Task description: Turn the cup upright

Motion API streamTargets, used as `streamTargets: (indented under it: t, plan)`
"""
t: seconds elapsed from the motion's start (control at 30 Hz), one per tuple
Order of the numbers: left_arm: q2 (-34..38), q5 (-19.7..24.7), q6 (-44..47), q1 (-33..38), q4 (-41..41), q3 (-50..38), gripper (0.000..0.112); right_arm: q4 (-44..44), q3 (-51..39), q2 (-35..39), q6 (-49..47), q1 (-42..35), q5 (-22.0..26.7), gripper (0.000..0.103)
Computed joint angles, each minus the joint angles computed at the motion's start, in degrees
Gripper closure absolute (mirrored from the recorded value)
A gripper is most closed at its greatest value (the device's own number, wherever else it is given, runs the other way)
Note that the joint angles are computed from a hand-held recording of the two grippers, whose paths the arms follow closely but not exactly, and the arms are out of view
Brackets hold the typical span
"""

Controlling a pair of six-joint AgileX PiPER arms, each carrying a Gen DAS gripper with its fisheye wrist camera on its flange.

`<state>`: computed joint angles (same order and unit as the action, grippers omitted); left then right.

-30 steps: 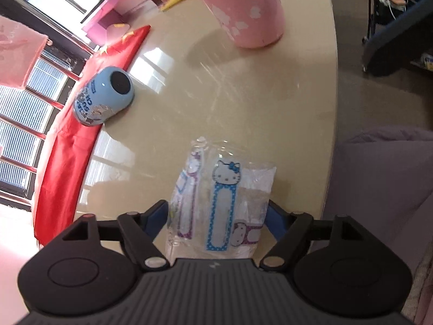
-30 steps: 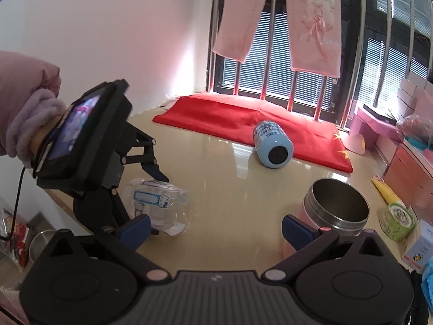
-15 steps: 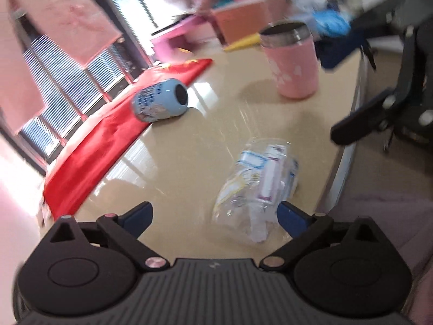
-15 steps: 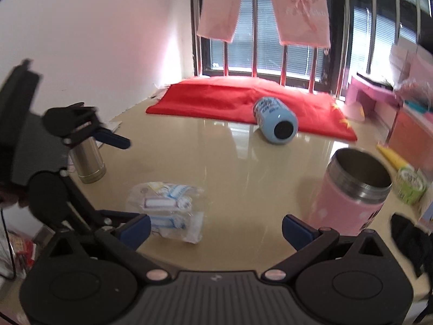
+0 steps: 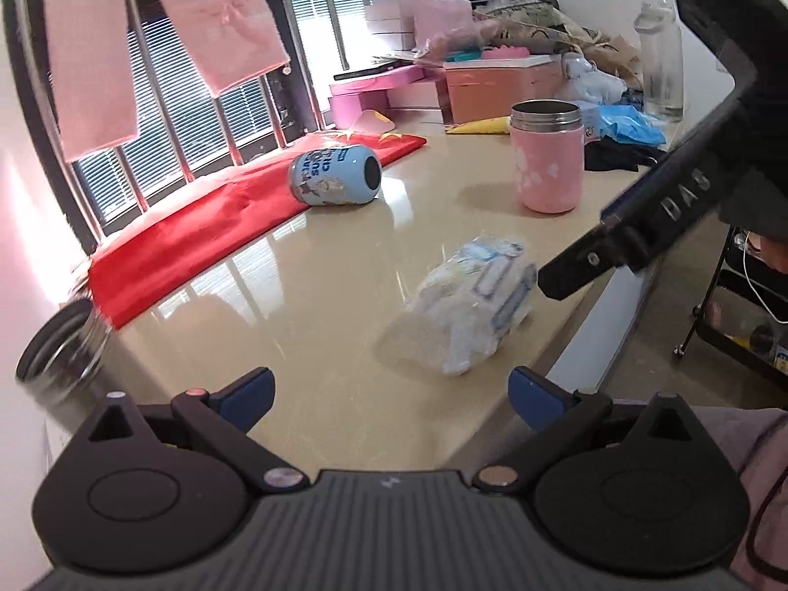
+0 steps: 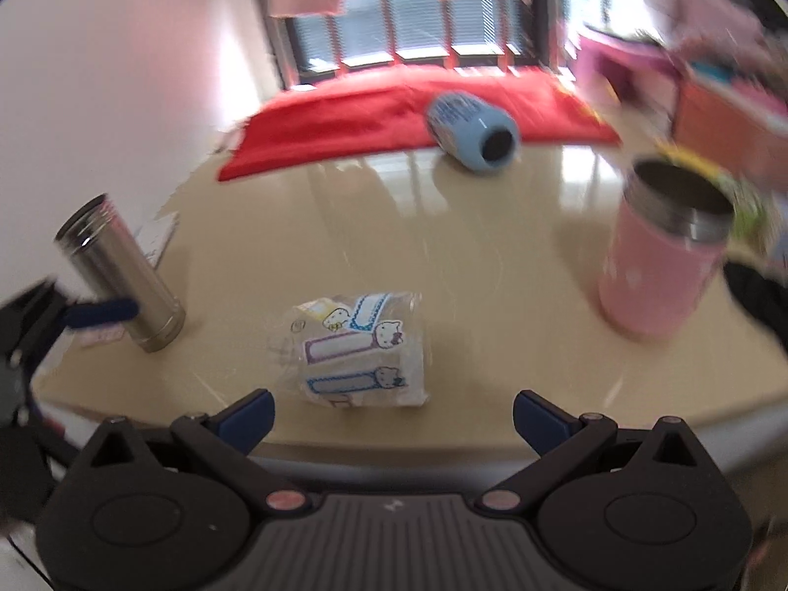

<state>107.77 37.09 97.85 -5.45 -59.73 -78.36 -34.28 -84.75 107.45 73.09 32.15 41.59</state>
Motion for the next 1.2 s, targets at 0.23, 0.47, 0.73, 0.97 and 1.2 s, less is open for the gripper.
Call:
streamTargets:
  t: [0.23, 0.47, 0.73, 0.97, 1.2]
  plan:
    - [1.0, 3.7, 2.8, 5.2, -2.9, -0.6, 0.009, 10.3, -10.0, 5.9, 8.1, -0.9, 3.7, 0.000]
    - [2.7, 4.8, 2.6, 9.3, -3.4, -1.9, 0.009, 16.4, -21.0, 13.3, 20.2, -2.2, 6.6, 0.000]
    - [4.2, 5.3, 1.2, 11.9, -3.4, -3.3, 0.009, 17.1, -34.4, 21.8, 24.5, -2.9, 16.0, 0.000]
    - [3.4, 2.7, -1.2, 11.4, -1.9, -2.3, 0.009, 17.0, -31.5, 21.6, 28.5, -4.5, 12.6, 0.000]
    - [2.2, -1.5, -5.0, 9.9, -0.2, -0.4, 0.009, 19.5, -35.8, 25.3, 27.9, -6.8, 13.1, 0.000]
